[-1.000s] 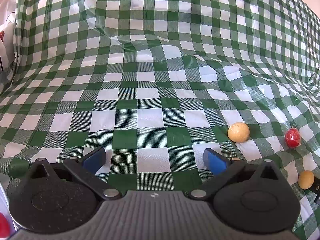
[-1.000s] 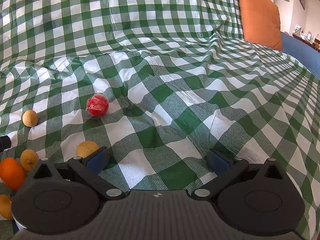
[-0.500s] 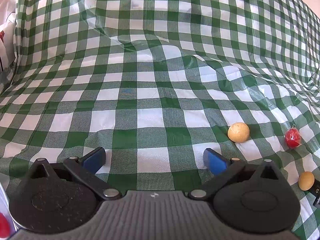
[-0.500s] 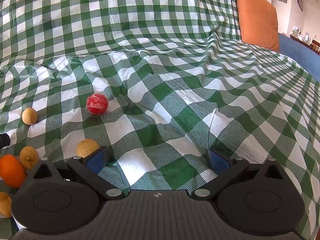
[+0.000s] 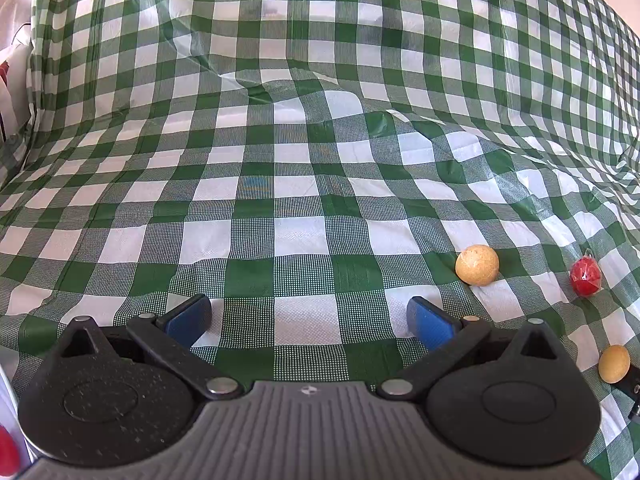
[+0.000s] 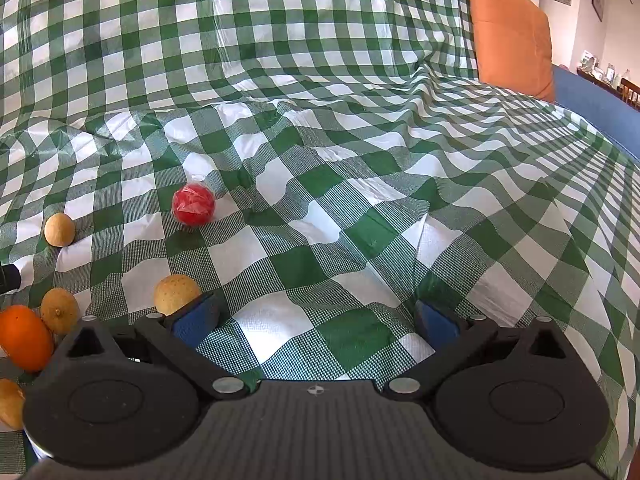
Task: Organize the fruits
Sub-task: 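Move both tools back toward the remaining small yellow fruits, then close the right tool on a yellow fruit while the left tool grasps another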
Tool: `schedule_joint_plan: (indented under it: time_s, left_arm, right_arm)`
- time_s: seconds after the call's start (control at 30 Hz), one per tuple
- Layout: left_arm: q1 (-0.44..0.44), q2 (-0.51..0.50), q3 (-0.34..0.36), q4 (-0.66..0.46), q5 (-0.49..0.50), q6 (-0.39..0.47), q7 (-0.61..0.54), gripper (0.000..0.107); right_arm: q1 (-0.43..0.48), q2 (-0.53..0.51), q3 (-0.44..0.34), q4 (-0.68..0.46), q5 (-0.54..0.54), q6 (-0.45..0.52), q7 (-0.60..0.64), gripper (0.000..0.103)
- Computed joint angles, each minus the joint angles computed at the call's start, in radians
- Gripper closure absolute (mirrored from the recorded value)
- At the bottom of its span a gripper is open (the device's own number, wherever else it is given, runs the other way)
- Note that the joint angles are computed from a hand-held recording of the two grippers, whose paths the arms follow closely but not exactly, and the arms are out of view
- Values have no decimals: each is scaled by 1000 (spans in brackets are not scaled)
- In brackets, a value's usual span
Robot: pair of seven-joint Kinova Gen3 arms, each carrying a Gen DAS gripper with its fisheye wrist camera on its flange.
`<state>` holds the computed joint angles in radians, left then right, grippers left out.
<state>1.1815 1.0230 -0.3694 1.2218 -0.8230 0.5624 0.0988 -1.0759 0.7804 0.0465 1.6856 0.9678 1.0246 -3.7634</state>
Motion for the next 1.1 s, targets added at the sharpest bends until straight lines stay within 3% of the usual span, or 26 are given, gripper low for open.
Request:
schedule_joint_plan:
  time_s: [0.4,0.67,0.77,0.87,0.93,1.0,1.1]
  left_arm:
    - [-3,0,5,-3,-1,4,-1,4]
    - [0,-4,2,7,-4,0,4,4]
    - [4,-4,-14,1,44,-3,-38,4]
    - [-77,-39,101,-27,68,37,-154,5]
    - [-135,-85,175,-5,80,9,-235,5]
    - [-126,-112,175,0,46,13,-281,5]
    - [-176,-126,258,-31,-33,13,-394,5]
  right_arm:
    - [-5,-23,-4,22,8,-19,-31,1]
    - [-16,-67,-3,107,136,-77,-133,1]
    - [-48,-83,-3,145,230,-79,-207,1]
    - [-37,-87,-7,157,298,-154,-168,1]
    - [45,-77,-88,128,304,-168,-86,1]
    - [86,-55,-129,93,286,-154,-11,1]
    - [53,-47,-63,90,252,-195,-4,2]
